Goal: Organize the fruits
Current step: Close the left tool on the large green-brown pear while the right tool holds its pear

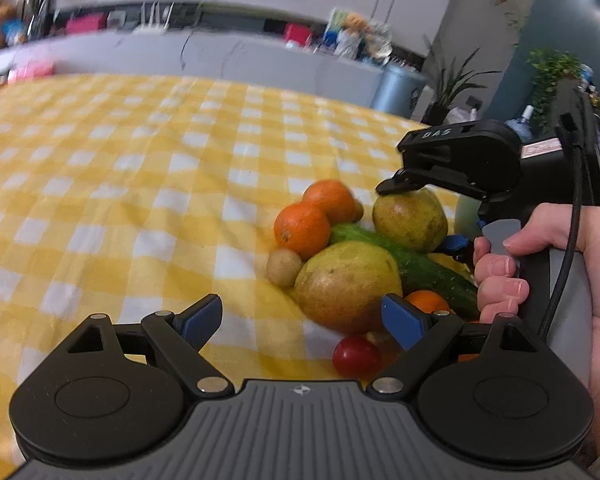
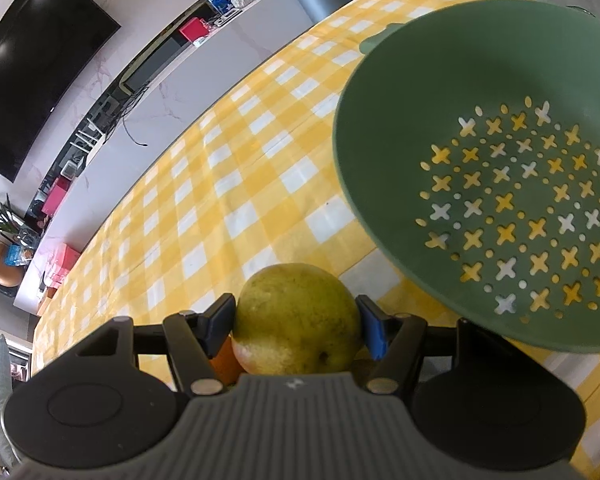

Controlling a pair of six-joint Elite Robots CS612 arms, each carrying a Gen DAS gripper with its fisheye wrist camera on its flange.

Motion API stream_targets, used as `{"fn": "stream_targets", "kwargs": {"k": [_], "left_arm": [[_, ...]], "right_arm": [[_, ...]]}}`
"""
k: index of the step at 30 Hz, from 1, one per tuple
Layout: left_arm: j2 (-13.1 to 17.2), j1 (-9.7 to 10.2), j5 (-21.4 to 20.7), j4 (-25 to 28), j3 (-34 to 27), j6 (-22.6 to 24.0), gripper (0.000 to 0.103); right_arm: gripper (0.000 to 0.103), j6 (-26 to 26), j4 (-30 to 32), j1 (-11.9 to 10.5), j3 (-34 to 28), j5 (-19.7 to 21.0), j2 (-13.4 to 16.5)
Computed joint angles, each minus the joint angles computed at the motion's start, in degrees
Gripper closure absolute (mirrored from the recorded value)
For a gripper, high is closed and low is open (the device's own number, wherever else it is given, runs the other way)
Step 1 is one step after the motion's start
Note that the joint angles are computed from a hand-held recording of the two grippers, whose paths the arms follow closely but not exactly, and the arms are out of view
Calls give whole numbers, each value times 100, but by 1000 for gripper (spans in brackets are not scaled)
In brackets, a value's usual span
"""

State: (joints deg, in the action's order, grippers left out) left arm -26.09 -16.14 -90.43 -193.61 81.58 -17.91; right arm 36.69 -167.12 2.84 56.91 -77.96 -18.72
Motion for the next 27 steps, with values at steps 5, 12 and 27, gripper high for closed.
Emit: {"fn": "stream_targets", "kwargs": {"k": [5,12,27], "left_arm": [[150,65,-342,-414,-136,423,0],[270,63,-504,-405,-329,779,11],[472,200,-1186,-134,-741,132,31]], "right_arm": [[41,-37,-72,-27,35,98,-10],[41,78,-101,-78,40,307,9],[41,189,-80,-114,64,477,-3]]}}
